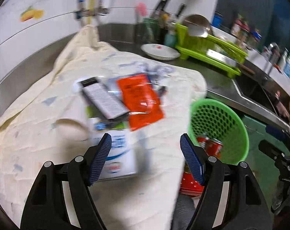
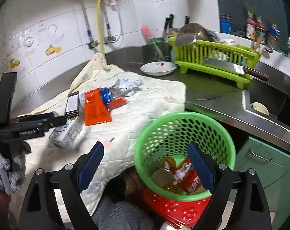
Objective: Collect trash
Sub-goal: 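Withdraw both grippers from the basket toward the cloth, then grasp the orange snack wrapper with the right gripper while the left gripper grasps the white paper cup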
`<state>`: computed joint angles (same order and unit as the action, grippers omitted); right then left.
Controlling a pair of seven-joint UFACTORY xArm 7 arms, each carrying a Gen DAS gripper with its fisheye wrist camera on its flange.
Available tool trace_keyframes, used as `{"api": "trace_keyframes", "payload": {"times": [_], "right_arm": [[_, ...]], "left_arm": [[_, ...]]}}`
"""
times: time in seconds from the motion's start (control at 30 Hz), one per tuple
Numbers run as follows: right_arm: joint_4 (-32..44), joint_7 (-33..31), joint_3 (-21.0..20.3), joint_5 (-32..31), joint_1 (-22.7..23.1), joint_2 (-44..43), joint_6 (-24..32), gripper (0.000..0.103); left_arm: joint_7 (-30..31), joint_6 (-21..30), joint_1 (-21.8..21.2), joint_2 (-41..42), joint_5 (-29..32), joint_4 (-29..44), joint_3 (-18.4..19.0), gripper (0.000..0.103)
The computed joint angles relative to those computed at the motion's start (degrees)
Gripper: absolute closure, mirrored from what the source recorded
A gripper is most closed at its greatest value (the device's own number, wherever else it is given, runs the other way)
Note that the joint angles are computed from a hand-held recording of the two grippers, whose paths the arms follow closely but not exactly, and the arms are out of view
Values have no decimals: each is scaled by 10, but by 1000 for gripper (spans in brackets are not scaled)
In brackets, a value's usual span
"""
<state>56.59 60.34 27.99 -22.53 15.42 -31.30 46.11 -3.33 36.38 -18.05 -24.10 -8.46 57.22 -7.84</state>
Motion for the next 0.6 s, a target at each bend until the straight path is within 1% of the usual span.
{"api": "trace_keyframes", "payload": {"times": [0.1, 0.23, 0.4, 0.6], "right_arm": [[20, -6, 3, -3, 2, 34, -16, 17], [62, -14, 4, -22, 11, 95, -32, 17], [110, -11, -11, -51, 35, 160, -39, 18], [156, -11, -45, -66, 73, 225, -50, 18]], "left_arm": [[-3, 1, 16, -19, -1, -15, 18, 30], [-9, 8, 38, -32, 7, -27, 28, 30], [-9, 13, 57, -37, 6, -35, 42, 30], [-4, 9, 66, -35, -5, -40, 52, 30]]}}
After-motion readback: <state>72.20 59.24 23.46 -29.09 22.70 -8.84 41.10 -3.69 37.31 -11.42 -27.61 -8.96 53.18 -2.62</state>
